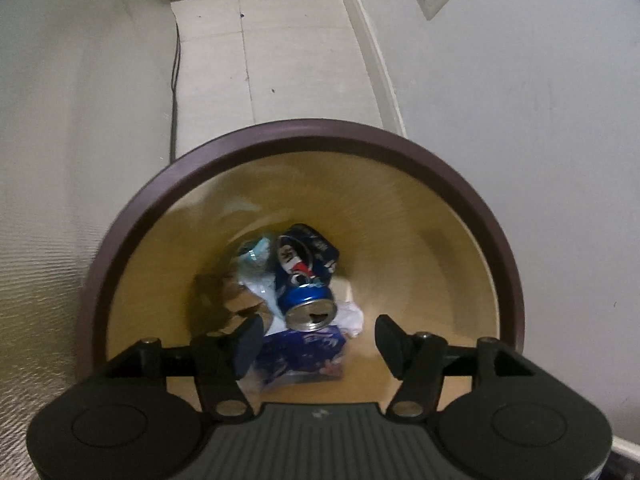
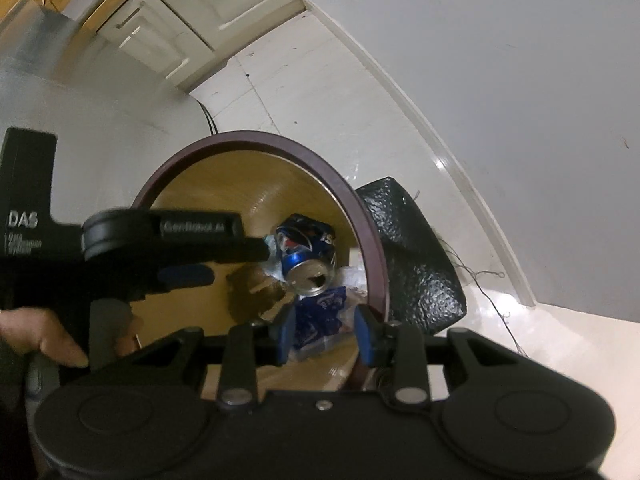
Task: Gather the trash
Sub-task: 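Open both tools to drop the can and blue bag into the bin, then lift both open tools from the bin and return them over the table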
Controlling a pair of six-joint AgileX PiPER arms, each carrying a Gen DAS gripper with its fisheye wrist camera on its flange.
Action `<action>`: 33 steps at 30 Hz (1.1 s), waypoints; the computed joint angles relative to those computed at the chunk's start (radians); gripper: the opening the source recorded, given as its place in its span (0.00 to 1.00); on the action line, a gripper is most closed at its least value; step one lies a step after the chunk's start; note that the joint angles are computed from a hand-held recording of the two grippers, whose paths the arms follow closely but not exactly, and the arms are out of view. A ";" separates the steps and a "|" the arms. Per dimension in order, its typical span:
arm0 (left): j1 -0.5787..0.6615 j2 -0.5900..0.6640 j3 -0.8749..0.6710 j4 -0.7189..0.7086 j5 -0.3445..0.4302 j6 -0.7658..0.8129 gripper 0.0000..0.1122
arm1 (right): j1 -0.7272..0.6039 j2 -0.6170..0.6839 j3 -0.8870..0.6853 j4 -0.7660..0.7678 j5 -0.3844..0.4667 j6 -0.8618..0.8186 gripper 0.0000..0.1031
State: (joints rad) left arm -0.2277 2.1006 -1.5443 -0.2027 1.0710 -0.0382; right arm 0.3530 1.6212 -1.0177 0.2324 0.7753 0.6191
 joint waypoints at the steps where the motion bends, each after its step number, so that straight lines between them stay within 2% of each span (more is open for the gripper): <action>1: -0.001 -0.012 0.007 0.010 0.002 -0.004 0.55 | -0.001 0.001 -0.002 -0.001 0.002 -0.004 0.33; 11: 0.024 -0.139 0.064 0.058 0.016 -0.010 0.58 | -0.026 -0.013 -0.059 -0.034 0.054 -0.117 0.33; 22: 0.029 -0.275 0.080 0.106 0.092 -0.056 0.73 | -0.043 -0.058 -0.154 -0.064 0.167 -0.227 0.37; 28: 0.040 -0.374 0.112 0.139 0.112 -0.071 0.88 | -0.045 -0.095 -0.211 -0.083 0.241 -0.259 0.49; 33: 0.048 -0.445 0.133 0.143 0.139 -0.081 0.92 | -0.034 -0.124 -0.266 -0.137 0.311 -0.250 0.60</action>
State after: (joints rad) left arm -0.1795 1.6559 -1.4110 -0.0594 1.2095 -0.1191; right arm 0.3186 1.4970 -1.2835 0.0954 1.0862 0.3695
